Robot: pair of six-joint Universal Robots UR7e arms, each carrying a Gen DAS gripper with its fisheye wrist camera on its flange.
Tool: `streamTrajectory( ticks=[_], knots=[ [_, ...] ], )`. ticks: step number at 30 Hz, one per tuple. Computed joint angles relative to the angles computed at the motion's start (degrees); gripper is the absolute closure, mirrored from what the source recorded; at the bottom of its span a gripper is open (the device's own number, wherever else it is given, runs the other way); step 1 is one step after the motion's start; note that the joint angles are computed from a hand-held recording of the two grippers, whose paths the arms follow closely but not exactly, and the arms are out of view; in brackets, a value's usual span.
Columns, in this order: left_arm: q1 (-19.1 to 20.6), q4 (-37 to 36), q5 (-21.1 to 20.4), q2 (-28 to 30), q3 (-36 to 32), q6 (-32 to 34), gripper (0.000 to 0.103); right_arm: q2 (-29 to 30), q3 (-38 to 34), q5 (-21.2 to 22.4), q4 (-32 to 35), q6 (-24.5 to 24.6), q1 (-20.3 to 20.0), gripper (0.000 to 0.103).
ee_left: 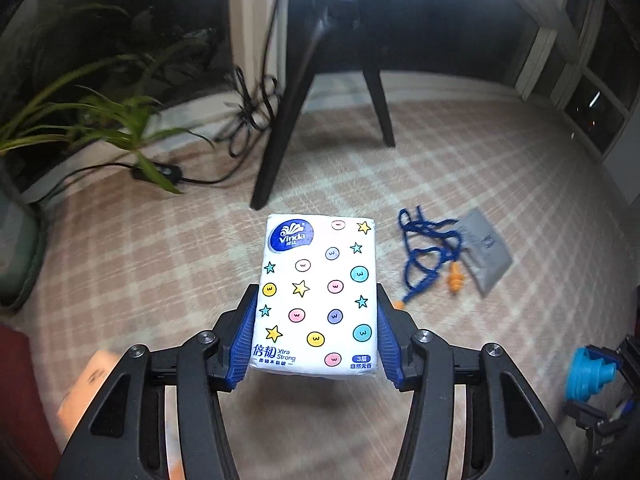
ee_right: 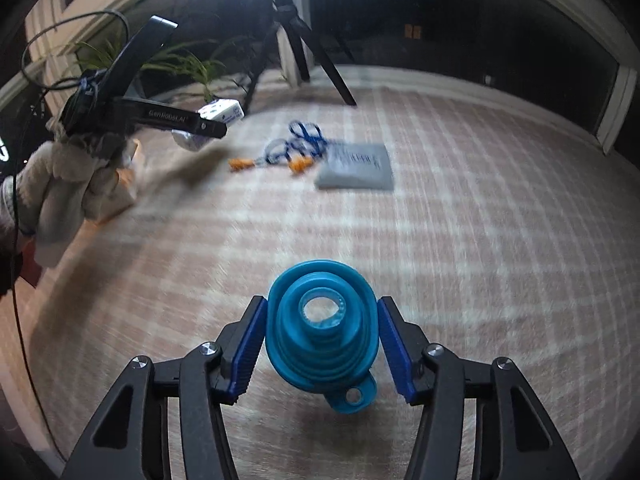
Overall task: Organize soft objects
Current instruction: 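Carry the tissue pack and funnel into the box and open both tools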
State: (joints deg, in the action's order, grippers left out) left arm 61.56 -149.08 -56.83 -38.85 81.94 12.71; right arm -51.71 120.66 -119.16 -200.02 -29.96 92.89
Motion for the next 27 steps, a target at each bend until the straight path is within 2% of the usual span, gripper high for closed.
streamTrajectory(
  ticks=[8, 14, 21, 24, 27],
  knots=[
    [-2.5, -5.2, 1.1, -11.8, 10.8, -3.5, 0.051, -0.7, -3.9, 5.5, 5.4, -3.0, 5.1, 0.052],
    [-3.4, -8.5, 6.9, -23.9, 20.2, -5.4, 0.051, 1.8, -9.6, 10.4, 12.5, -5.5, 9.8, 0.052],
    [-2.5, -8.2, 15.7, -37.5, 30.1, -10.1, 0.051, 8.4, -20.2, 15.6, 21.4, -8.7, 16.0, 0.051],
    [-1.5, -7.7, 18.5, -40.7, 32.5, -11.6, 0.051, 11.7, -25.2, 17.1, 25.1, -9.0, 17.7, 0.051],
    [0.6, -6.5, 19.6, -43.1, 33.6, -13.7, 0.051, 16.6, -32.3, 17.9, 30.1, -8.9, 19.9, 0.051]
  ],
)
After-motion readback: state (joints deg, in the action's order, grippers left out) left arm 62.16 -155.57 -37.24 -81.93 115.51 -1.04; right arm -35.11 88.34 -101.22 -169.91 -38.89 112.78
